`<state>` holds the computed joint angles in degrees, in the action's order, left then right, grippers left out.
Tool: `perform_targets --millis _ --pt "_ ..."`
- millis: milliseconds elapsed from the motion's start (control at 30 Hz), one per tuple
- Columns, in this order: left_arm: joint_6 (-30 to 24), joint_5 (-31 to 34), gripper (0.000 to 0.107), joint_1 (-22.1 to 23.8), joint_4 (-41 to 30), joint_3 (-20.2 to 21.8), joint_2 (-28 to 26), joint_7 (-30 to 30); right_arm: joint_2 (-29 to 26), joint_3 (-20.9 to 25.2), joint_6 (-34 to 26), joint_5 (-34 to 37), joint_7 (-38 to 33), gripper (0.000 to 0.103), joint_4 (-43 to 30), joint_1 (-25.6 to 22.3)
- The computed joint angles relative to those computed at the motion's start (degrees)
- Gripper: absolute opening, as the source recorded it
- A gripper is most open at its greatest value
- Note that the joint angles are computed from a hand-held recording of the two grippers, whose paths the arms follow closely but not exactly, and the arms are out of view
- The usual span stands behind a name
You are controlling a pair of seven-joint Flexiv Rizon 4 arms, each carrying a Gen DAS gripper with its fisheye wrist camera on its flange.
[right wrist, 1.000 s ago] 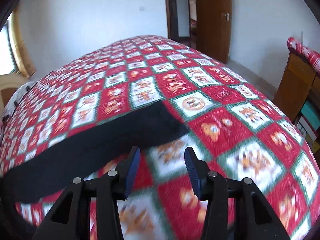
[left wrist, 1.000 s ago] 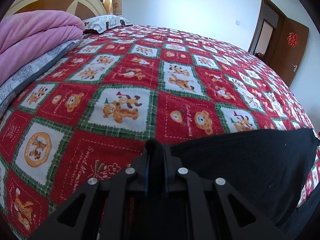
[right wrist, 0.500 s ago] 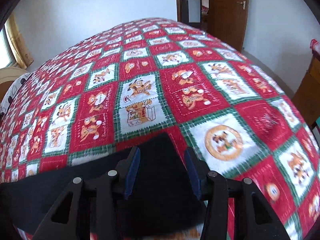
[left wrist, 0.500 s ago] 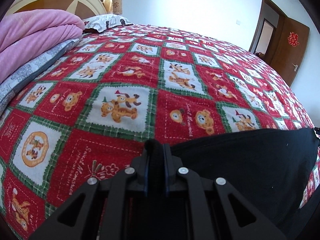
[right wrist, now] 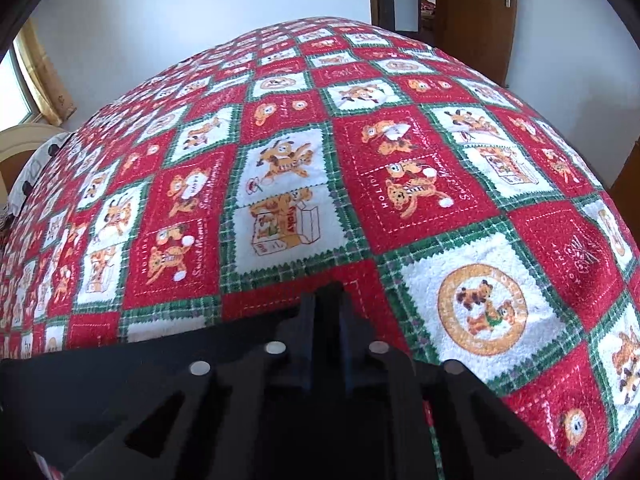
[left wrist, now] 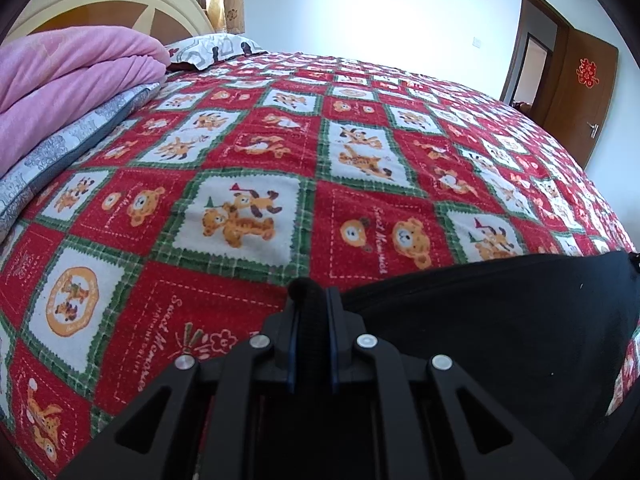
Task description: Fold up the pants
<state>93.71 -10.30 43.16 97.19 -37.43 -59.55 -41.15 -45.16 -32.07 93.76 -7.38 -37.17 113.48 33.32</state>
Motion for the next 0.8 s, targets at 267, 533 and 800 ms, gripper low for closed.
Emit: perform_targets --millis 267,533,800 --pt "0.68 0.69 0.011 1.95 1.24 -2.17 -0.03 -0.02 0.84 -10.76 4.58 4.38 -1.05 0.005 6.46 12.76" --pt "3.06 7.66 0.011 14.42 6.33 -17.07 -4.86 -1.02 2.55 -22.96 9.54 13.28 -7.27 0.005 14.44 28.38" --pt "1.42 12.16 0.011 23.73 10.65 -26.58 -10.10 -0.65 3.91 -28.63 17.40 24.24 -13.18 0.005 22.17 39.20"
